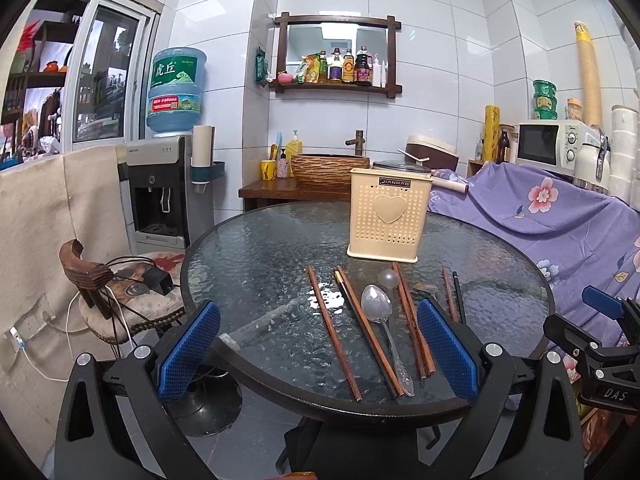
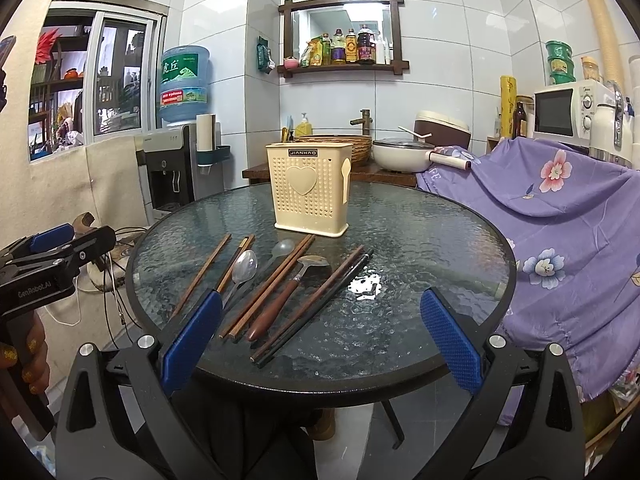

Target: Organize utensils

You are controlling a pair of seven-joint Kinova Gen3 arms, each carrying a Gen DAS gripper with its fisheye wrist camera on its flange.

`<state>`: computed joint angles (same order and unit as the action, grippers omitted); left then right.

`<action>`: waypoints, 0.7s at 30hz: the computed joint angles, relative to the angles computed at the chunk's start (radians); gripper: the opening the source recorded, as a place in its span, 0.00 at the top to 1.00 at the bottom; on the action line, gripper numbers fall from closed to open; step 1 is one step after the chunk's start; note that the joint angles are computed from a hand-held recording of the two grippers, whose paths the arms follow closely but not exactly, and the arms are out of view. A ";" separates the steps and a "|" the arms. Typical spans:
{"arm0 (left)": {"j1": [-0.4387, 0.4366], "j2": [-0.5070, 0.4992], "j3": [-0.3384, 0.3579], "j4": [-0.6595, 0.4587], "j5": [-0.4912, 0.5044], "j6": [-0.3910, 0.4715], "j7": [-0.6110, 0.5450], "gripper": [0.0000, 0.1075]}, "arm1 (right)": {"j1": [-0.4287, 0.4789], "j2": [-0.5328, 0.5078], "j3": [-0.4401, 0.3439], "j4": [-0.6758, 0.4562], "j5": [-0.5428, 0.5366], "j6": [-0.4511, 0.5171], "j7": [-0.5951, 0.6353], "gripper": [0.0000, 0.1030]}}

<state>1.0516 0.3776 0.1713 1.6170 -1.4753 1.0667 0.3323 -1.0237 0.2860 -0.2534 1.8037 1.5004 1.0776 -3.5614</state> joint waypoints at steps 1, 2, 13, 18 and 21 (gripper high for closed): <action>0.000 0.000 0.001 0.000 0.002 0.000 -0.002 0.10 | 0.000 0.001 0.000 -0.001 0.000 0.000 -0.001 0.05; -0.001 -0.001 0.000 0.002 0.000 -0.002 0.000 0.10 | 0.000 0.002 0.000 -0.001 0.000 0.000 -0.002 0.05; -0.002 -0.002 0.001 -0.004 0.010 -0.001 -0.009 0.10 | -0.003 0.004 0.000 -0.002 -0.003 -0.002 -0.001 0.05; -0.002 -0.002 0.000 -0.008 0.019 -0.002 -0.015 0.10 | -0.003 0.003 0.001 0.000 -0.005 -0.004 0.000 0.05; 0.000 -0.004 -0.001 -0.002 0.014 -0.002 -0.008 0.10 | -0.002 0.003 0.001 0.000 -0.005 -0.005 0.000 0.05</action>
<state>1.0515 0.3736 0.1701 1.6151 -1.4617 1.0644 0.3239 -1.0260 0.2892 -0.2524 1.8037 1.4955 1.0729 -3.5613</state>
